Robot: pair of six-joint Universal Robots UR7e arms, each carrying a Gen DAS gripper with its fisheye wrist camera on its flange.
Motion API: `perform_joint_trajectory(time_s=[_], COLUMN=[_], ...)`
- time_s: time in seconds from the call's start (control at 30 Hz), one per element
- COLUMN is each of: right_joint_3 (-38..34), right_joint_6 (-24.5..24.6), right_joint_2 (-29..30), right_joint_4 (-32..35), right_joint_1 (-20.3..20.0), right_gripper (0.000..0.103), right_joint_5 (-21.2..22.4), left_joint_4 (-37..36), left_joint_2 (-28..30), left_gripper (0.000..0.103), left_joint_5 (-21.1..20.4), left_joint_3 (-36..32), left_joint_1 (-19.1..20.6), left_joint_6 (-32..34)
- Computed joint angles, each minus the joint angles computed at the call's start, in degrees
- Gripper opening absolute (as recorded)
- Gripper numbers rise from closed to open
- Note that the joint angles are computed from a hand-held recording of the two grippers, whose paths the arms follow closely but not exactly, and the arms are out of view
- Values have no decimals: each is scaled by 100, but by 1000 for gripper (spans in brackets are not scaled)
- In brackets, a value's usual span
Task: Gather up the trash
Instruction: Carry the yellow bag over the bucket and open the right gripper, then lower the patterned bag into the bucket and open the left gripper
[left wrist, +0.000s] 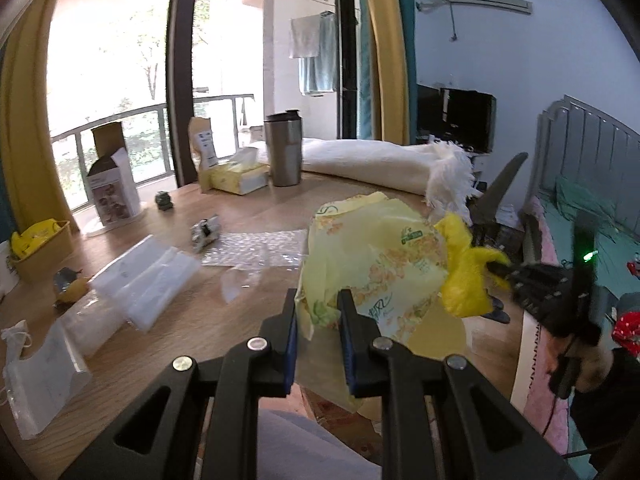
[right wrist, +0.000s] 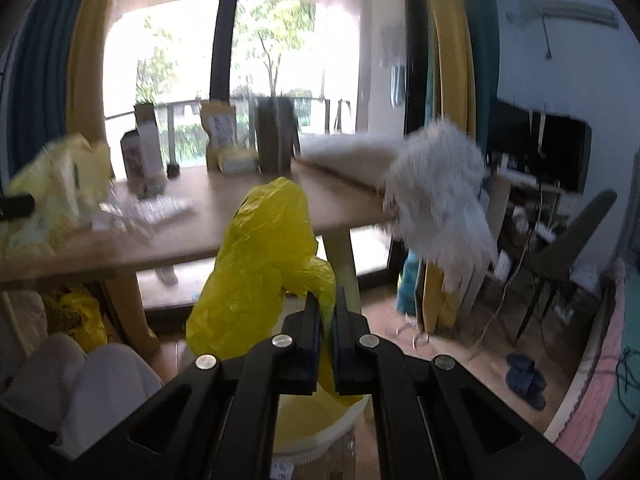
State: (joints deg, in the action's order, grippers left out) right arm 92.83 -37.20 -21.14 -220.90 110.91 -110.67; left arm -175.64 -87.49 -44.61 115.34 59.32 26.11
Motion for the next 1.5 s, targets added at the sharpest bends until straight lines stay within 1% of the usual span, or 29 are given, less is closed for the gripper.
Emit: perform_joint_trajectory(time_s=[0.07, 0.13, 0.2, 0.23, 0.3, 0.33, 0.37, 0.43, 0.53, 0.6, 0.7, 0.9, 1.1, 1.2, 1.3, 1.33, 1.37, 1.43, 1.47, 1.5], right_joint_3=[-97, -261, -401, -437, -517, -533, -581, -562, -447, -417, -336, -36, 78, 108, 75, 53, 27, -41, -73, -99], right_joint_6=[66, 160, 241, 292, 328, 323, 319, 322, 360, 363, 365, 457, 543, 604, 648, 673, 693, 701, 707, 715], right_joint_2=[112, 253, 339, 370, 438, 452, 489, 501, 445, 428, 377, 179, 36, -9, -10, -6, 1, 32, 52, 68], right_joint_4=[224, 475, 707, 831, 1012, 1085, 1141, 1129, 1032, 1026, 938, 690, 567, 548, 602, 649, 699, 767, 782, 792], right_joint_1=[-113, -177, -234, -273, -313, -331, -337, -360, -400, -412, -440, -518, -575, -582, -554, -540, -518, -471, -442, -420], right_gripper=[4, 4, 6, 9, 17, 24, 35, 46, 46, 47, 48, 50, 51, 52, 52, 53, 54, 54, 54, 54], right_joint_5=[-70, -229, -319, -340, -358, -367, -397, -395, -350, -405, -492, -486, -623, -683, -801, -847, -904, -992, -1024, -1042], left_joint_4=[34, 52, 106, 132, 226, 276, 314, 415, 659, 867, 1014, 1214, 1251, 1476, 1711, 1767, 1800, 1844, 1860, 1862], left_joint_2=[70, 154, 179, 200, 243, 257, 277, 313, 417, 525, 711, 1175, 1801, 2081, 2331, 2372, 2412, 2435, 2448, 2443], left_gripper=[18, 18, 18, 18, 18, 18, 18, 18, 18, 18, 18, 18, 18, 20, 31, 32, 36, 46, 54, 58], left_joint_5=[-8, -10, -45, -45, -78, -115, -160, -274, -460, -581, -700, -910, -1158, -1310, -1339, -1356, -1435, -1528, -1548, -1560], left_joint_3=[-35, -97, -143, -154, -192, -202, -204, -222, -257, -312, -395, -660, -1145, -1468, -1760, -1809, -1860, -1891, -1907, -1906], left_joint_1=[8, 32, 86, 95, 129, 142, 149, 177, 211, 249, 306, 418, 629, 749, 827, 843, 874, 903, 913, 919], left_joint_6=[-14, -18, -23, -39, -95, -126, -148, -174, -229, -275, -311, -261, -137, -156, -217, -231, -229, -230, -223, -230])
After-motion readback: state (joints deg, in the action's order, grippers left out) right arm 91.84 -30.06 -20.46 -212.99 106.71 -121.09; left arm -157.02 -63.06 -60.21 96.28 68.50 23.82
